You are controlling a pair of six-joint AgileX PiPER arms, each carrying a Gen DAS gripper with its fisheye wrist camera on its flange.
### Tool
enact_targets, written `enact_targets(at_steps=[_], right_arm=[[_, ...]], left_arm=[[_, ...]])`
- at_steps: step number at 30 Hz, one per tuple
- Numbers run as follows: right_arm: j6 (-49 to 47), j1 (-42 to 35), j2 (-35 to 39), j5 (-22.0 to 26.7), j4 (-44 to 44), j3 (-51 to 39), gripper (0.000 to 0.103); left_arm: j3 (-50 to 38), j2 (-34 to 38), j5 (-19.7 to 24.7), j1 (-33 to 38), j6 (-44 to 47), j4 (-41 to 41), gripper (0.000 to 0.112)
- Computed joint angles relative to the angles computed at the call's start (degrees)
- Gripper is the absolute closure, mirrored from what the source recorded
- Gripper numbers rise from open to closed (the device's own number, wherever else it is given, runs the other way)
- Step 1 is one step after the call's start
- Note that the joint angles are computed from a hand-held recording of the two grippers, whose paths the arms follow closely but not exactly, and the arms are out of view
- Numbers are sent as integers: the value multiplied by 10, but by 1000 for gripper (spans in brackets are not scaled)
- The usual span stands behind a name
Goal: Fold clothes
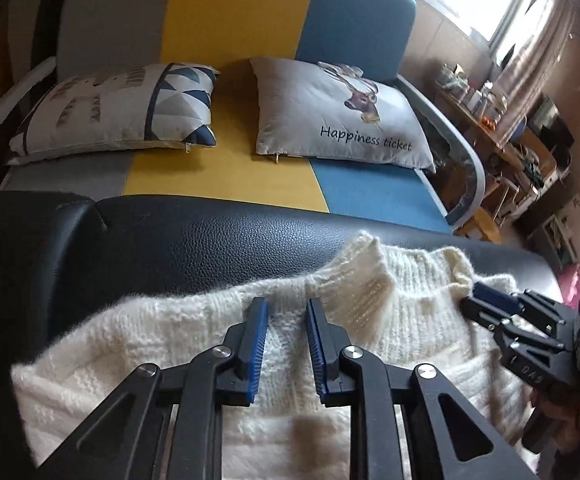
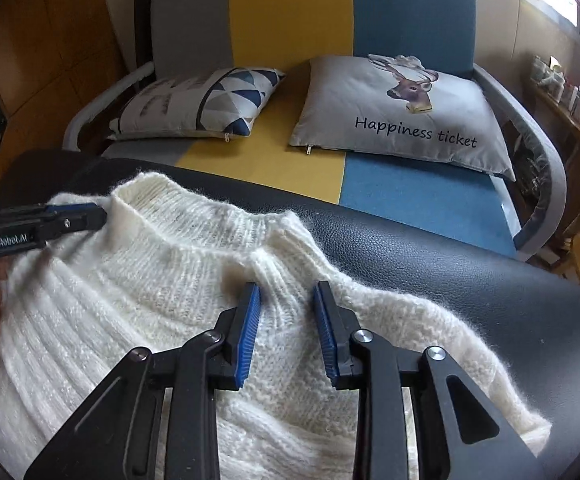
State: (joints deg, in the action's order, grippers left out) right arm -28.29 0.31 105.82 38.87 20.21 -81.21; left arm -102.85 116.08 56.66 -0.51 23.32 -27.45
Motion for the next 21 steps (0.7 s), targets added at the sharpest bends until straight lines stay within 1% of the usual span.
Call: enact_targets(at_steps=[1,2,3,5,7,8,9,10,11,12,13,15,17,19,21], right_arm=[[16,4,-1,7,-17,-5,74],[9,4,-10,12,-12,-2,73],[-4,3,-22,16,-1,3,73],[-56,-3,-54,27,37,29,73],[-77,-6,-69,35,45,52,73],[-81,-8,-70,39,45,62,73],[-83,-9,-65,34,40,71,73],[-87,-17,-65,22,59,82,72],[-80,-25,-67,28,73,81,72],[-64,-32,-71,39,81,76,71],[-68,-39,-85,42,98,82,71],[-85,-44,-119,53,115,97,71],[-129,-42,-166,74,139,125,71],[-123,-22,-198,66,110,154,71],[-102,-2,-219,54,71,182,71]], left_arm=[[20,-17,-11,10,11,-17,91],[41,-33,-24,18,32,-36,91],[70,-55,-41,31,64,-58,91],[106,-77,-63,51,93,-73,91],[124,-77,-77,61,104,-59,91],[131,-70,-89,59,98,-38,92],[134,-71,-91,62,98,-39,92],[140,-72,-92,67,109,-52,92],[133,-74,-72,73,103,-52,92],[130,-79,-49,85,106,-69,91],[132,-86,-27,98,114,-89,91],[170,-124,0,134,175,-149,91],[211,-160,23,163,221,-178,91],[250,-192,57,200,259,-200,91],[290,-213,87,243,266,-206,91]])
